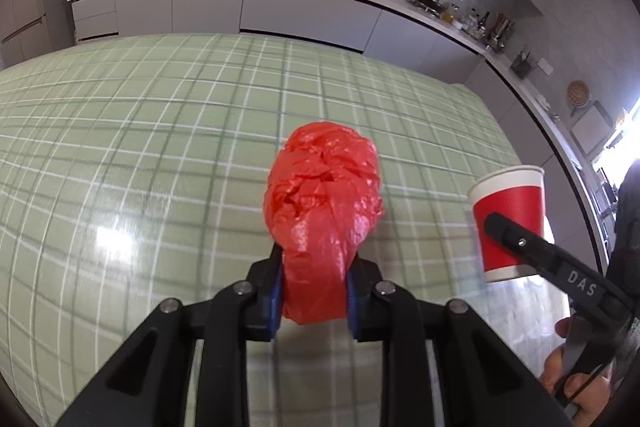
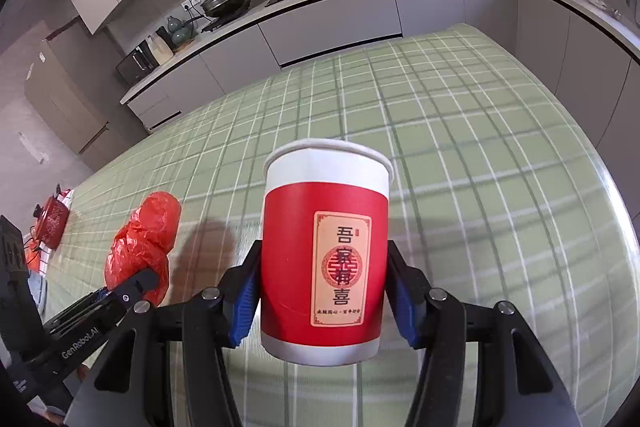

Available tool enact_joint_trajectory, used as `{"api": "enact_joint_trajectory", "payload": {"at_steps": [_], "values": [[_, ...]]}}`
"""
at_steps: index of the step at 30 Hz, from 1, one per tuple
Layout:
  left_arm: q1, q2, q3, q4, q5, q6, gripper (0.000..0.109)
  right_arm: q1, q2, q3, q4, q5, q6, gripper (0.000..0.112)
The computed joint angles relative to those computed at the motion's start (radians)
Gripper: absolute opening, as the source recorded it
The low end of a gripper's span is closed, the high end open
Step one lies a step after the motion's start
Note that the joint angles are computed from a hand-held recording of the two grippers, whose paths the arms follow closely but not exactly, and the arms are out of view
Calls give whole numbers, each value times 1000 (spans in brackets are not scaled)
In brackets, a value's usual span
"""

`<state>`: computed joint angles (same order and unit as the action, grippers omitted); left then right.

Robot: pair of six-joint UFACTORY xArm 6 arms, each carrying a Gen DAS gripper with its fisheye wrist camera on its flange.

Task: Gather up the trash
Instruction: 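Carry the red bag and red cup over the black bin with both tools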

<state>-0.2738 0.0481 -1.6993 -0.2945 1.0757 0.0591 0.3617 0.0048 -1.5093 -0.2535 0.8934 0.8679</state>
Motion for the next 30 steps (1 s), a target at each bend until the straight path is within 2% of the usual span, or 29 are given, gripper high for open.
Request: {"api": "enact_joint_trajectory", "payload": {"at_steps": [7, 12, 17, 20, 24, 30], "values": [[-38, -139, 116, 5, -17, -16, 26, 34, -161, 144, 21, -3, -14, 59], [-103, -259, 232, 61, -45, -109, 26, 39, -300, 270, 86, -13, -78, 59], [-165, -352, 316, 107, -51, -198, 26, 59, -441, 358, 93, 34, -116, 59], [-204, -399, 345, 136, -41, -226, 26, 85, -540, 415, 65, 66, -79, 59], [-251, -462, 395, 144, -37, -228, 26, 147, -684, 502, -14, 123, 41, 59], [-318, -586, 516, 127, -27, -259, 26, 314, -865, 578, -126, 323, 245, 59]]}}
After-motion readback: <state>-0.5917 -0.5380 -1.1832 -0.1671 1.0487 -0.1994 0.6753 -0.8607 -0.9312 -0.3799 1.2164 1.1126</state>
